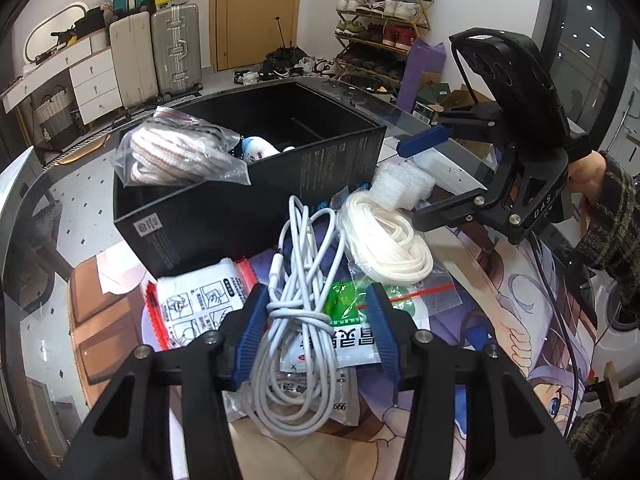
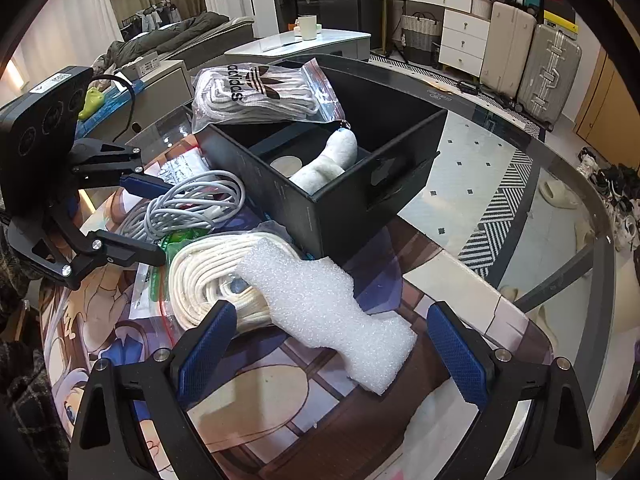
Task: Organize soft objects
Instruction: 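Close the left tool on the white cable bundle while the right tool closes on the white foam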
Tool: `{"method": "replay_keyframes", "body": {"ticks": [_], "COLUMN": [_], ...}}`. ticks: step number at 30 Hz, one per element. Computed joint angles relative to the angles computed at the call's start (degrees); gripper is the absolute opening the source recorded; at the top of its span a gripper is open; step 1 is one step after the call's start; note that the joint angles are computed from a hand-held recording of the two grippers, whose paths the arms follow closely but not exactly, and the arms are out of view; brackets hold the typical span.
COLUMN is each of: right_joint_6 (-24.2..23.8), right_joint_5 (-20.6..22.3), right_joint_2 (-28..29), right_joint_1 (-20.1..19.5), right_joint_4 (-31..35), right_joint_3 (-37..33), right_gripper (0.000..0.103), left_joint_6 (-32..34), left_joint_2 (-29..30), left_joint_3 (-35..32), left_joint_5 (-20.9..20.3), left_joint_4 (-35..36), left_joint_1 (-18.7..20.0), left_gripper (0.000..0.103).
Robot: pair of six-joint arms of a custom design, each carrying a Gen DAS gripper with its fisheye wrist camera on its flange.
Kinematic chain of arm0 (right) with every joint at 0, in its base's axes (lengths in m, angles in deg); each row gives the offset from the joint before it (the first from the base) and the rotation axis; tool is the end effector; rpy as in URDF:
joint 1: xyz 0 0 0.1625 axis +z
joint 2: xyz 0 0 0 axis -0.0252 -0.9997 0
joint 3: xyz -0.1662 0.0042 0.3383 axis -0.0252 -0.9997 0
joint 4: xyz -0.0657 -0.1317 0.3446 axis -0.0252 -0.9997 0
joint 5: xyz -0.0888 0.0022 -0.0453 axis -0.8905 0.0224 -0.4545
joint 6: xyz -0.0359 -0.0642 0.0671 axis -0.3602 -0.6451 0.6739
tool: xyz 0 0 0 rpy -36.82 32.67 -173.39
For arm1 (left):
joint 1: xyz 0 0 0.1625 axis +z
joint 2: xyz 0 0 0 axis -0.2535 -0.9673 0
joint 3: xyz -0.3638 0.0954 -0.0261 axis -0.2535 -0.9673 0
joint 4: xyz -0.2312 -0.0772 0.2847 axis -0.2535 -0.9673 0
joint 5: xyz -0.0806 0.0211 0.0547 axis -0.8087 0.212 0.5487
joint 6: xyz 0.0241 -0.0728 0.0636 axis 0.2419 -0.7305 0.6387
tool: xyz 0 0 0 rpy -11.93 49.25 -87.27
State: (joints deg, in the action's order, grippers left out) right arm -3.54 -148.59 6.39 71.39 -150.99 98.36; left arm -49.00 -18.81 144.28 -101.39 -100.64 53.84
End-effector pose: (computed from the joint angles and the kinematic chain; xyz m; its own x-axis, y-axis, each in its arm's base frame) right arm -0.1118 -0.6477 0.2722 -0.4082 -0.8463 0.3422 -0.8735 0.4710 0.1229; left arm -0.3327 -0.5225 -0.1349 -0.7301 0.3874 -0.5628 0.6124 0.7364 -0.2876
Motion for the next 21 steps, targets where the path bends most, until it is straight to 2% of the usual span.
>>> {"method": "replay_keyframes", "body": {"ticks": [4, 9, 14, 21], "right_joint_6": [0.03, -0.27, -0.90, -1.26], "right_joint_5": [-0.58, -1.07, -1.81, -2.12], "right_joint_2": [0.38, 0.59, 0.02, -1.65], "right_joint_1": [0.34, 0.56, 0.82, 0.63], "right_joint_4": [1.04, 2.51, 1.99, 0.37], "right_joint_3": [-0.34, -1.20, -0.20, 2.17], "right_gripper": [0.087, 0.077, 0.068, 0.063], "left_joint_6": [-0.46, -1.51, -2.61, -3.64], "left_joint_2": [-0.18, -0.76, -0.43, -0.14], "left_joint_3": [0.35, 1.26, 0.50, 1.07], "left_joint_5": [-0.41, -0.15, 0.76, 2.14], "left_joint_4": [-0.69, -0.56, 0.43, -0.60], "left_joint_1": [0.20, 0.08, -0.06, -0.71], "left_gripper": [0.044, 0.031, 0.031, 0.031]}}
